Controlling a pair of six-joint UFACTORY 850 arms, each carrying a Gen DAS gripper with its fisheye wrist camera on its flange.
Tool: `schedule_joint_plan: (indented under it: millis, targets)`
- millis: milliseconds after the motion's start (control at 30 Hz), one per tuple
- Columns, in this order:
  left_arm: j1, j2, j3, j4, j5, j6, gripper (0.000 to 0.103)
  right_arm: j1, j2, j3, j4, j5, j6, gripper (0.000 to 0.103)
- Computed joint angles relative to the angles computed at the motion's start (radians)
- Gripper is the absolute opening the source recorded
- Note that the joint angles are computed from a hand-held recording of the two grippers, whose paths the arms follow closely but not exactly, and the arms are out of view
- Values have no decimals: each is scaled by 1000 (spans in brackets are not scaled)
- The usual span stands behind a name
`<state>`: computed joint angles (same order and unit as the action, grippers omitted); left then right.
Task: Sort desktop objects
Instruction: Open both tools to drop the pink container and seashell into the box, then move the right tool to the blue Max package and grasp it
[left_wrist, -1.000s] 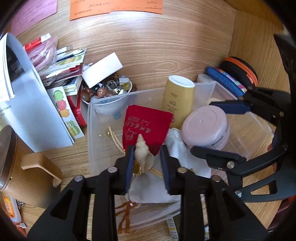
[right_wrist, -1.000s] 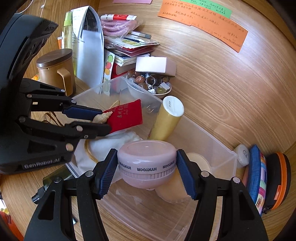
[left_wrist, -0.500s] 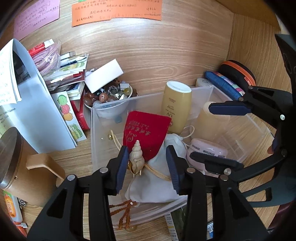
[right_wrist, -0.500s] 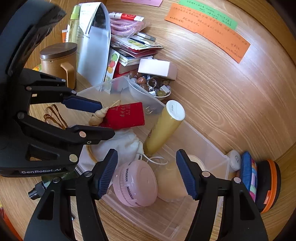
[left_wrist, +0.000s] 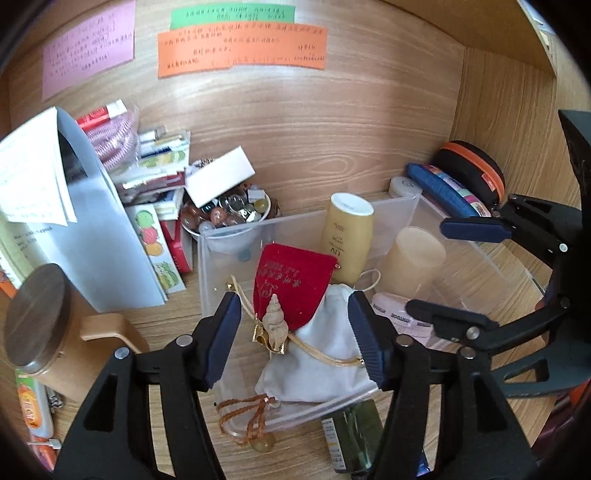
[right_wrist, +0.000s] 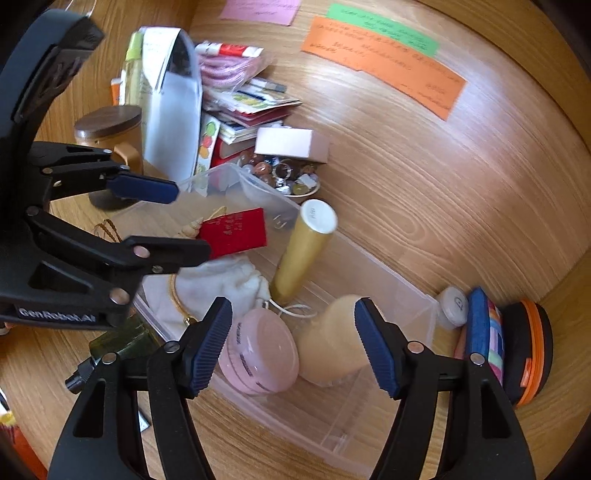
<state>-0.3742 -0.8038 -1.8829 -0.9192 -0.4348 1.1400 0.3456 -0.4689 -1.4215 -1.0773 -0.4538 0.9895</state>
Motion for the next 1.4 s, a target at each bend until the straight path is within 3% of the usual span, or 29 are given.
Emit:
schedule_joint_plan:
  millis: [133, 200, 233, 467, 900, 1033, 1200, 1400]
  targets:
    - [-2, 41, 51, -14, 32, 16, 62, -3, 41, 47, -52, 6, 104, 68]
    - [-6, 76, 102, -58, 73, 61, 81, -7, 67, 77, -71, 21, 153, 76]
    - [-7, 96, 132, -106, 95, 113, 83, -7, 79, 92, -87, 27, 180, 77]
    - [-19, 179, 245, -198, 161, 226, 88, 7, 160, 199, -224, 52, 371, 78]
    - [0, 285, 412, -330, 219, 325, 89, 68, 265, 364, -484, 55, 703, 78]
    - [14, 289, 440, -303, 228, 283, 89, 78, 260, 379, -490, 79, 733, 78]
    - [38, 281, 464, -164, 219, 125, 89, 89, 247, 394, -530, 120, 801, 78]
    - [59, 300, 526, -242, 212, 189, 89, 105, 211, 386, -508, 157, 787, 76]
